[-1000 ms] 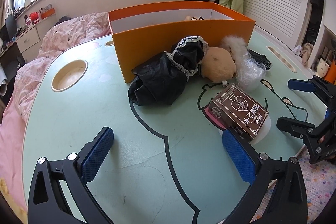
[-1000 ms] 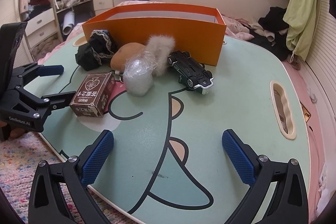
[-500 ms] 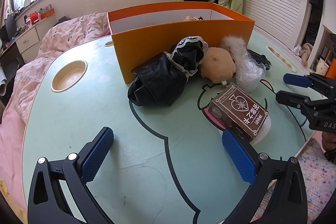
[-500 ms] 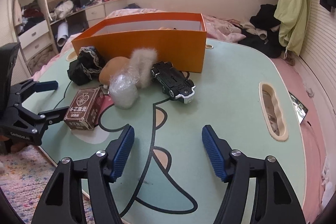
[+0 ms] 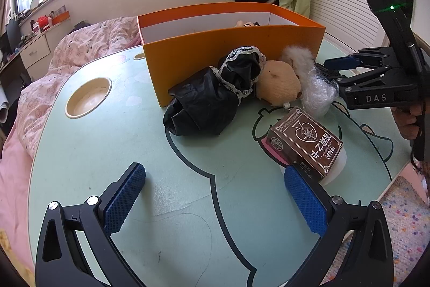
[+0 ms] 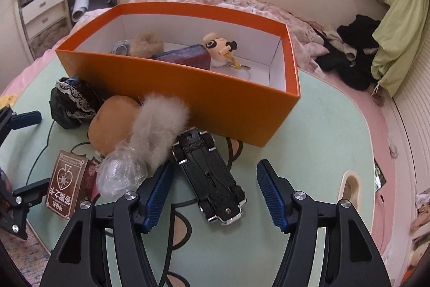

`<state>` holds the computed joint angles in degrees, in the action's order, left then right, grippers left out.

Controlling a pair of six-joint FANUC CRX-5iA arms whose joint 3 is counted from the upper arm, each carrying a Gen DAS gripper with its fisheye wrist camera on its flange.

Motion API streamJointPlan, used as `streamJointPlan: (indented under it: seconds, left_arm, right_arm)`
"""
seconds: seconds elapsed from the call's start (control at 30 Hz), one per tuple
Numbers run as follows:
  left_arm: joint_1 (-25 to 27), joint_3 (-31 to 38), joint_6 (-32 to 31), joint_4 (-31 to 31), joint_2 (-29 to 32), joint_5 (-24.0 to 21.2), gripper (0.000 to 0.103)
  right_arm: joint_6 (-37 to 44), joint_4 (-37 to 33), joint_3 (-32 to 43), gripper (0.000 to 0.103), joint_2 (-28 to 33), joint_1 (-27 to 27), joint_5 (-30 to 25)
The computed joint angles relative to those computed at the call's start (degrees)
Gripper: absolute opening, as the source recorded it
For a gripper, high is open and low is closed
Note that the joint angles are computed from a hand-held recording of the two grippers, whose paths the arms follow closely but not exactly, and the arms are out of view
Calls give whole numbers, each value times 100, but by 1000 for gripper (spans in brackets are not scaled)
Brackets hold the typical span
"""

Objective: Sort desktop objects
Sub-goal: 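Grasp the black toy car with the right gripper and lift it, then grasp the brown card box with the left gripper while right holds the black car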

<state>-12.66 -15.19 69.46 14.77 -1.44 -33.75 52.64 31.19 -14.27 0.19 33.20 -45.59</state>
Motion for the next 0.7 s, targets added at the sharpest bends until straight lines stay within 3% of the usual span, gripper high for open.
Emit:
streamJointPlan:
  seconds: [0.1,0.13,0.4,0.6,0.7]
  left_arm:
    - [-11,11,10,-5,4,-13,103]
    - [-10,10,12,-5,4,-11,103]
    - [-10,0,13,-6,0,-1,103]
    - [-8,-6,7,-1,-2,4,103]
    - [-8,-8,6,-1,-2,8,103]
  right_arm:
    - [172,-566,-36,30,-167,-107,217]
    - [180,-756,-70,28,-252,-138,264]
    - [-1335,-224,-1492,28,-1481,153,833]
    - [-2582,1234,-2414,28,-2003,499,1009]
    - [-2835,1471,-2593,29,-2067,435,1223]
